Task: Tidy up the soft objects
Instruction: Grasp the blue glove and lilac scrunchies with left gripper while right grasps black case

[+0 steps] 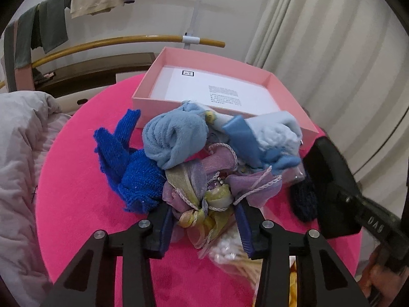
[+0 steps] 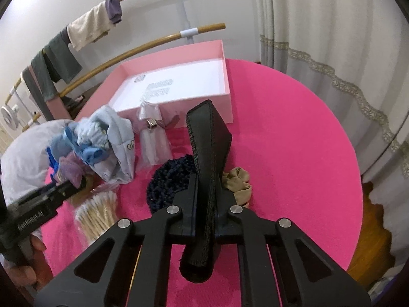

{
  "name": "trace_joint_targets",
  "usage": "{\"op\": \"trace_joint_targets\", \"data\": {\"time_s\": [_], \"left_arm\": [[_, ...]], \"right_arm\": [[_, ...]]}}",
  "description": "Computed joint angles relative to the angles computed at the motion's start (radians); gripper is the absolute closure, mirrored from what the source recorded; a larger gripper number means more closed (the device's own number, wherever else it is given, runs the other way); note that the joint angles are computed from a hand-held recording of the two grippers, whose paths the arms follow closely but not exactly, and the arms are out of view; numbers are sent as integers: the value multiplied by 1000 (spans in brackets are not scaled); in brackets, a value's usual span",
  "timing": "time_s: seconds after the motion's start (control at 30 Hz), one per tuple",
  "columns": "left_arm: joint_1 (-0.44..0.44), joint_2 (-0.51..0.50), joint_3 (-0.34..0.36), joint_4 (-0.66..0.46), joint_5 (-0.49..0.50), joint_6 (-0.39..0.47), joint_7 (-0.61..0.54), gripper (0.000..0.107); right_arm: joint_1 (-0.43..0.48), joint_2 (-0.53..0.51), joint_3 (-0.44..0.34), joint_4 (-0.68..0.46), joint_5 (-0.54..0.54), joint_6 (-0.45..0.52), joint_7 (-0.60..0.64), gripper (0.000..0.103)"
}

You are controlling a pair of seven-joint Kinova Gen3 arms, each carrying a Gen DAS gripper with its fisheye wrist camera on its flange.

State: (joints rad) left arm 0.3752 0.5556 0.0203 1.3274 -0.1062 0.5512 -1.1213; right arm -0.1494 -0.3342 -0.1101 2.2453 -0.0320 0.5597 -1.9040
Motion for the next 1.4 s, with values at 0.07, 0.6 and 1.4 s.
{"op": "trace_joint_targets", "data": {"time_s": [0.07,0.6,1.4], "left_arm": [[-11,-35,7,37,3,-4,-12,68],[-66,-381,50,382,7,-87,-79,68],[-30,-474,98,424,-307,-69,200,68]], "right_arm": [[3,-22,-10,-4,5,5,-7,95],[-37,-118,-53,-61,-12,74,-9,95],[-58,-128,-22,-103,-36,61,40,95]]}}
